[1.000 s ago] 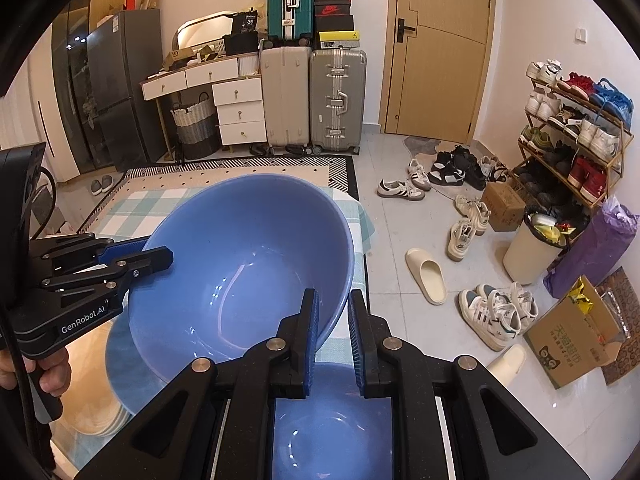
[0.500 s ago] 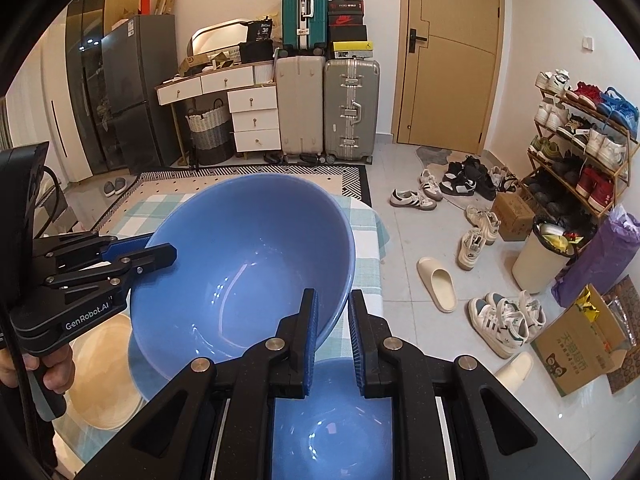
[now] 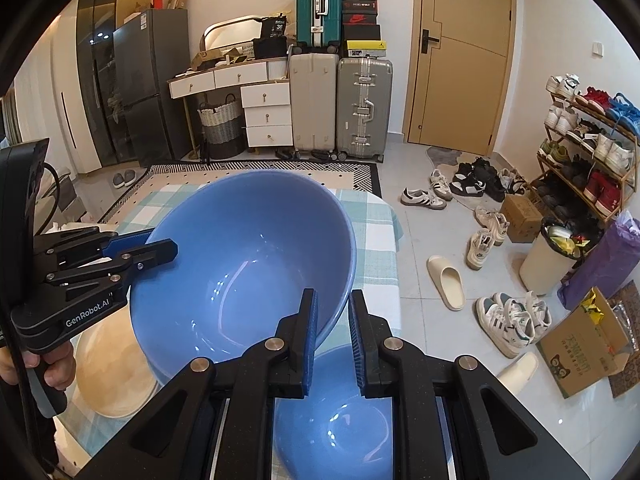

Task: Organize plates and bowls
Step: 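Carry the held light-blue bowl across the table beside the other blue bowl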

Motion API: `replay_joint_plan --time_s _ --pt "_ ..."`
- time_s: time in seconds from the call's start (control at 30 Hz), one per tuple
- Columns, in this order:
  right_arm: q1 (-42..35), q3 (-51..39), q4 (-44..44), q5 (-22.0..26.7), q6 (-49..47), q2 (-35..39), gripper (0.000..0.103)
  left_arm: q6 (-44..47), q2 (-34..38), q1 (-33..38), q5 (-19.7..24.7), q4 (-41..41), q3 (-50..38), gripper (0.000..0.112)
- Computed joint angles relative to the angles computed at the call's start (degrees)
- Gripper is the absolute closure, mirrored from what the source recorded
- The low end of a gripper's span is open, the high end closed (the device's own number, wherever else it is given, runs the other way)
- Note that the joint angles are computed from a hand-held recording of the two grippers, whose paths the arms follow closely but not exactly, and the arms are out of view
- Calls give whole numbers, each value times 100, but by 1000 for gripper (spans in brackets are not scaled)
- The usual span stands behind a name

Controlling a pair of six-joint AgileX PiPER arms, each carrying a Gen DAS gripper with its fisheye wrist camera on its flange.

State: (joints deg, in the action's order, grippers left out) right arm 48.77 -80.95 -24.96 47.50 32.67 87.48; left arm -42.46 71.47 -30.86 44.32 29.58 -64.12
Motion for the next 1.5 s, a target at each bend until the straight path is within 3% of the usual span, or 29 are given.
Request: replay_joint_plan --time_s 0.27,0.6,1.1,1.5 --pt "301 -37 -104 14 217 237 87 -3 -397 262 -112 -38 546 98" --pt "551 -154 -67 -110 319 647 87 680 -719 1082 -571 -637 1164 98" --pt "669 -219 -21 -203 362 1061 87 1385 -664 1819 -1184 -1179 1720 98" --pt "521 -126 179 -337 229 1231 87 1286 -458 1851 -1493 -957 1978 98"
